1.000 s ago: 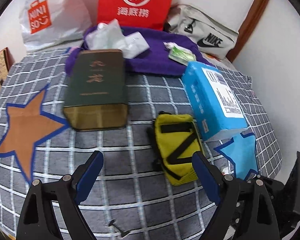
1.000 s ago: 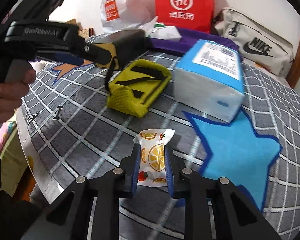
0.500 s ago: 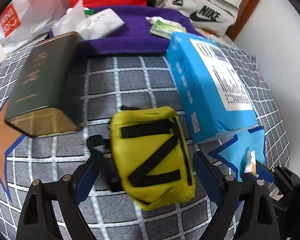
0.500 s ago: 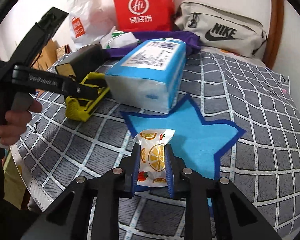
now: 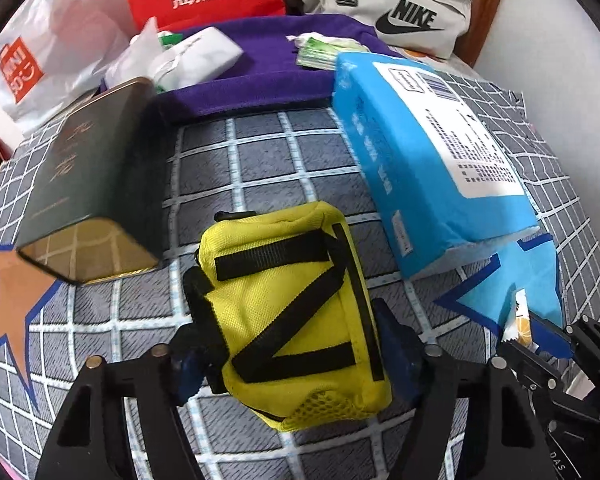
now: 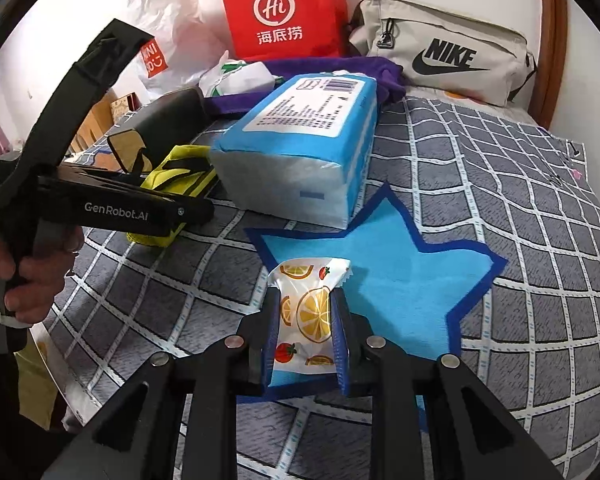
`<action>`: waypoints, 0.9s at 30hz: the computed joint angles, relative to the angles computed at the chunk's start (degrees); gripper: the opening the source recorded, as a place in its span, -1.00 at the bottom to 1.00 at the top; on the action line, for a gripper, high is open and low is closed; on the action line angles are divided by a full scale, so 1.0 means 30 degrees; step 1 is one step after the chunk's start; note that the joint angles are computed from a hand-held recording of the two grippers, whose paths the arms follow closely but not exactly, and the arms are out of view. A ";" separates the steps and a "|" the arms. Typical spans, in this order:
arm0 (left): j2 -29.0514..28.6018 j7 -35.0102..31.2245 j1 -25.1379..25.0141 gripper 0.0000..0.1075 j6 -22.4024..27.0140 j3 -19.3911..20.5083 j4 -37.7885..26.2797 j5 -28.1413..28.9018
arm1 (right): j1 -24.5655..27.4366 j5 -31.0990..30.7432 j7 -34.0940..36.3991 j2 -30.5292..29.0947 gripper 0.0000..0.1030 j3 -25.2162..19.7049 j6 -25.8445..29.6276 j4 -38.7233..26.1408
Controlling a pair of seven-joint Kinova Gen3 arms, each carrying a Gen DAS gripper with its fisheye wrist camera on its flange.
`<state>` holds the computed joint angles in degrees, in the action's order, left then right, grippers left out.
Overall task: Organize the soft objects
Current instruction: 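Carry the yellow pouch with the left tool while the right tool carries the snack packet toward the towel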
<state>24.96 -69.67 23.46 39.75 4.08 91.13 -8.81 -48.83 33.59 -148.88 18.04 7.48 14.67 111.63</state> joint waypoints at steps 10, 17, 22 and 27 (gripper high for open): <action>-0.1798 -0.0715 -0.1512 0.18 -0.1017 0.0296 0.2035 0.1249 | 0.0471 -0.0669 0.0737 -0.0096 -0.53 -0.1091 0.1120 -0.0768; -0.2929 -0.1336 -0.2394 0.18 -0.1441 0.0484 0.2651 0.2024 | 0.0698 0.0017 -0.0089 -0.0739 -0.53 -0.1734 0.2418 -0.1432; -0.3801 -0.1973 -0.2936 0.18 -0.1531 0.0581 0.2819 0.2497 | 0.1216 0.0618 -0.0539 -0.1209 -0.53 -0.2540 0.3292 -0.2075; -0.4585 -0.2182 -0.3266 0.18 -0.1679 0.0513 0.2900 0.2647 | 0.1733 0.1084 -0.0402 -0.1485 -0.52 -0.3292 0.4036 -0.2980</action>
